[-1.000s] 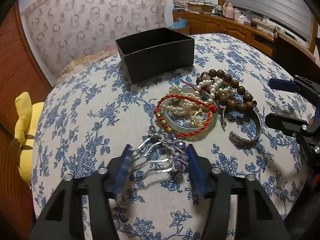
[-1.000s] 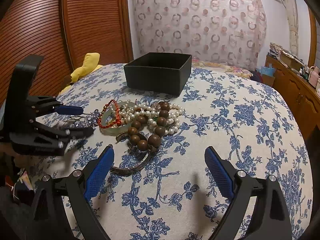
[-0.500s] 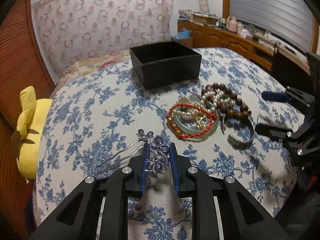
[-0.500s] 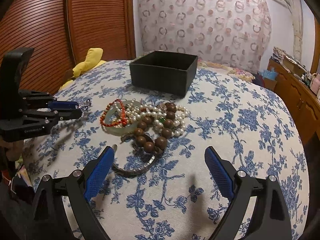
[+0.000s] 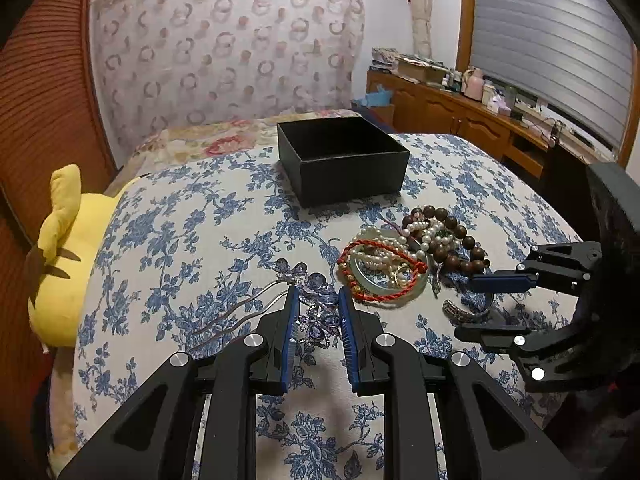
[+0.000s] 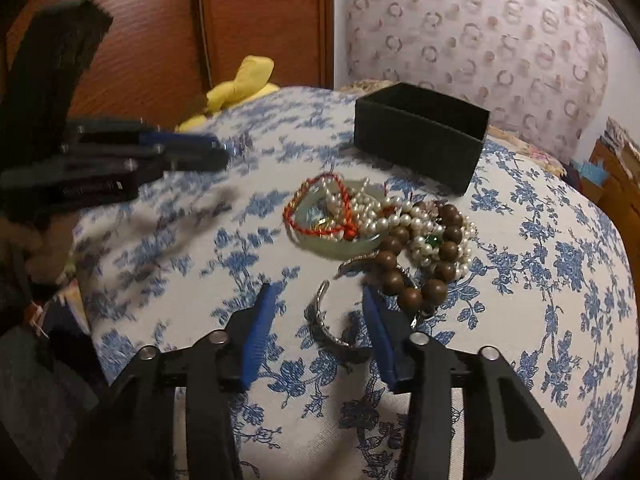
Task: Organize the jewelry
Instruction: 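Grasp the silver bangle with the right gripper while the left gripper holds the comb, then carry the comb into the black box and open the left gripper while the right carries the bangle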
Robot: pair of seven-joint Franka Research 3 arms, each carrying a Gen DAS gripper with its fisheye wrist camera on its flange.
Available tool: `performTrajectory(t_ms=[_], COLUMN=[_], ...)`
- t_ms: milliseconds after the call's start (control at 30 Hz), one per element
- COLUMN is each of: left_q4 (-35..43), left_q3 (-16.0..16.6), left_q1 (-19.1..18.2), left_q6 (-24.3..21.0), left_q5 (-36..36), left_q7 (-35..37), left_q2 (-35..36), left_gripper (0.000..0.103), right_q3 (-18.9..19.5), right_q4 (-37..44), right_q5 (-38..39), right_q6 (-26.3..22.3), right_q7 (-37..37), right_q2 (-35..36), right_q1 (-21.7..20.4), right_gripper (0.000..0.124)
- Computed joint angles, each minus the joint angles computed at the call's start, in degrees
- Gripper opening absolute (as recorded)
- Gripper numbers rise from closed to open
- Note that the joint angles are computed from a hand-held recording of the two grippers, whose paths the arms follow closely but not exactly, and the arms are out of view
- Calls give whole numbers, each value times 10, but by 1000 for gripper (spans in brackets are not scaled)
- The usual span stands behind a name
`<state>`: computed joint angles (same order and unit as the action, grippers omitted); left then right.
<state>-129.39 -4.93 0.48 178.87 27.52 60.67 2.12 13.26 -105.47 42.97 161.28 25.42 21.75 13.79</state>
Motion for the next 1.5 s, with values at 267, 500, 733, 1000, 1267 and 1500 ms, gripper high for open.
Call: performTrajectory(t_ms=[267, 500, 733, 1000, 1267, 1500], left_q4=[-14, -17, -18, -20, -22, -10], left_q3=[-4, -5, -4, -5, -6, -26], left_q1=[2, 0, -1, 1, 5, 12], left_q6=[15, 21, 23, 31, 51, 59], left_q5=[-17, -37, -40, -57, -70, -159], left_q7=[7, 20, 18, 30, 38, 116], left_q2=[-3, 0, 0, -2, -11, -8], left_gripper=[19, 19, 19, 19, 19, 19], right_q3=[-13, -20, -6, -19, -8, -10], right_q4=[-3, -4, 6, 15, 11, 12], right_q5=[8, -13, 4, -53, -26, 38], right_q6=[-21, -36, -33, -44, -90, -103], right_q7=[4, 11, -22, -1, -26, -62], right_q2=[-11, -11, -9, 4, -12, -36], right_q1=[-12, -10, -10, 11, -4, -8], right_gripper=[44, 43, 39, 19, 4, 4])
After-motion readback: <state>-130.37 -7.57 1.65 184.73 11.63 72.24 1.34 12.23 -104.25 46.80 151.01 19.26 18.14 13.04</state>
